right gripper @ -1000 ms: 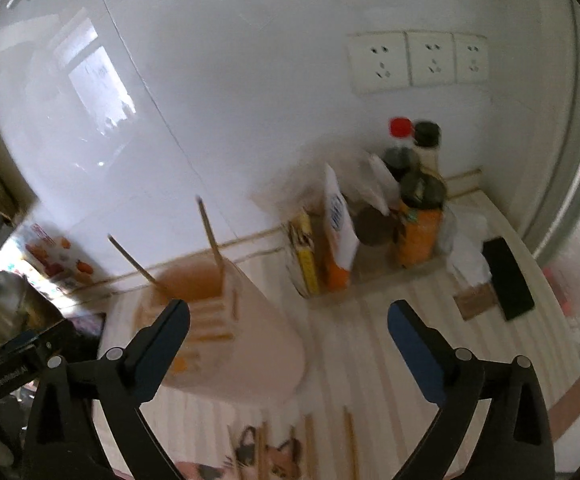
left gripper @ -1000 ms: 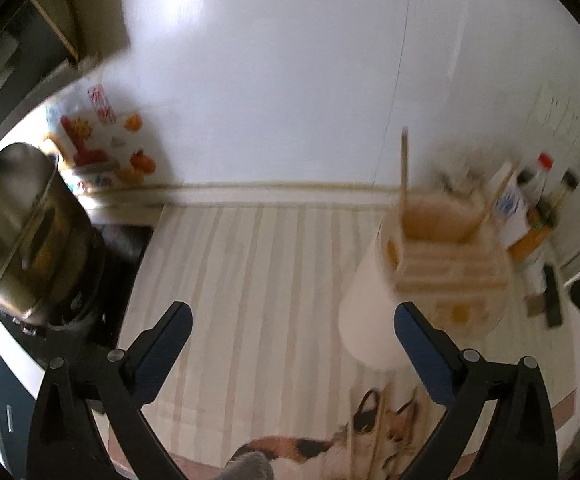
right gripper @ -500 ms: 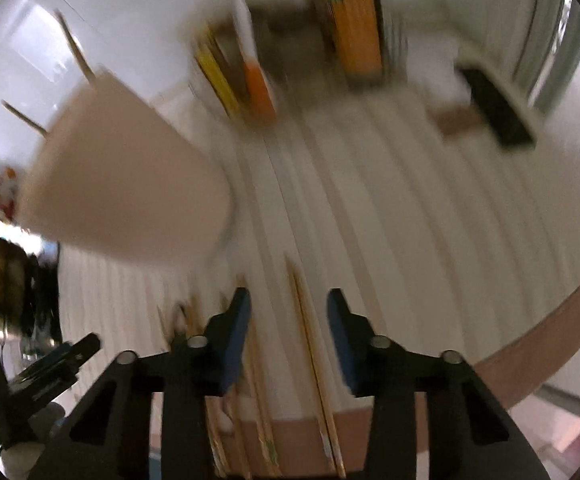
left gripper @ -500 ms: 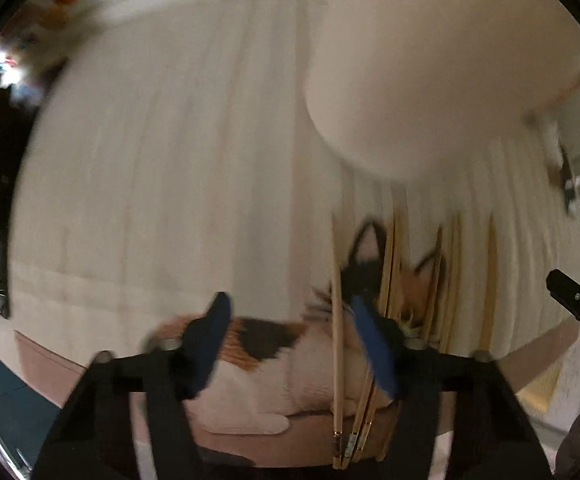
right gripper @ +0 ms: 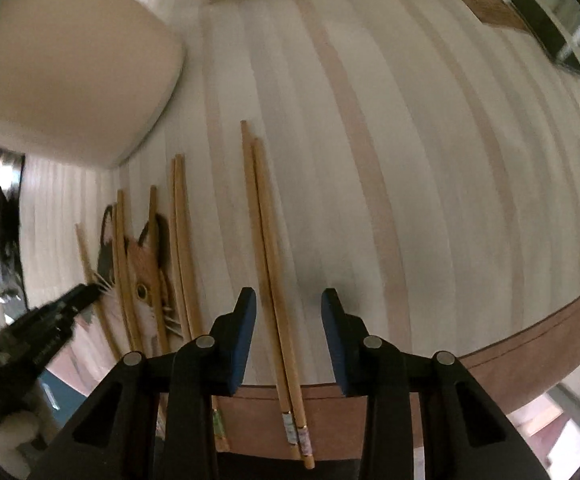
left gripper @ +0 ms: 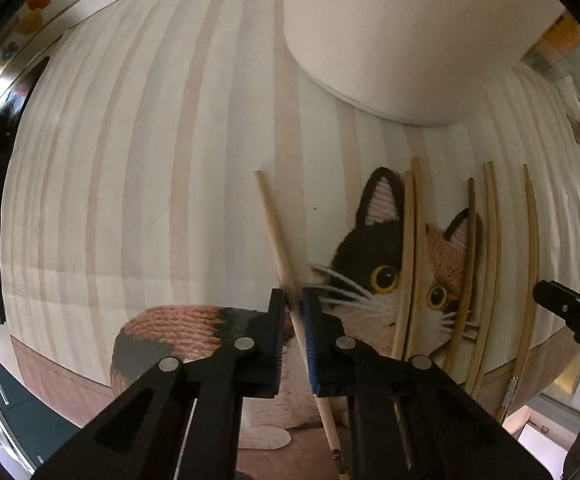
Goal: Organize utensils
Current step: 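Grasp another chopstick on the mat with the left tool while the right tool grasps one too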
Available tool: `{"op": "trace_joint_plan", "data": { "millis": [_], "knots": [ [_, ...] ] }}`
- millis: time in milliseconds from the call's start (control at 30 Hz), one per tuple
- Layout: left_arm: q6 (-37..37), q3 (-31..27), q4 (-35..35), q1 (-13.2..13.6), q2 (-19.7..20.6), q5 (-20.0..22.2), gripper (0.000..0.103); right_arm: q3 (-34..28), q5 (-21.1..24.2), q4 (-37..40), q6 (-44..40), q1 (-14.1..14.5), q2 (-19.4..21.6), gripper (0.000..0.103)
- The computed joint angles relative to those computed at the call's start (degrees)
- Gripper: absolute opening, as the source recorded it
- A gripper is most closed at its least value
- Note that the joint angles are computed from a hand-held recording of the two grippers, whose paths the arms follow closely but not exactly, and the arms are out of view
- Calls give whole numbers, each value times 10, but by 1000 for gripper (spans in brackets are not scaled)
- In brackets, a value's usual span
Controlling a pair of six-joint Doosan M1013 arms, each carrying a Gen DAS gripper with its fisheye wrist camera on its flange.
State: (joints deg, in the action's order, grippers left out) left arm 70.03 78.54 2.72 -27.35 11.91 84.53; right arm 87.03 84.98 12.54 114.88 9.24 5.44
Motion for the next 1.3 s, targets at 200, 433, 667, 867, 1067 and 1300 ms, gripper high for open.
{"op": "trace_joint_plan", "data": {
  "millis": [200,433,667,867,1067,1300],
  "knots": [
    [1,6,1,6,-3,-2,7,-19,23,-38,-5,10,7,6],
    [8,0,0,24,-4,9,7,-19,33,-31,10,-12,-1,7],
    [45,-22,-6,51,6,15,4,-45,58,-49,-13,-10,15,7],
    [63,-25,-54,74,6,31,10,-64,81,-66,-15,5,25,7],
    [69,-23,-49,75,3,36,11,-68,94,-49,-28,-9,26,7],
    [48,-48,-29,39,16,51,17,-63,88,-53,-36,-14,28,7]
  ]
}}
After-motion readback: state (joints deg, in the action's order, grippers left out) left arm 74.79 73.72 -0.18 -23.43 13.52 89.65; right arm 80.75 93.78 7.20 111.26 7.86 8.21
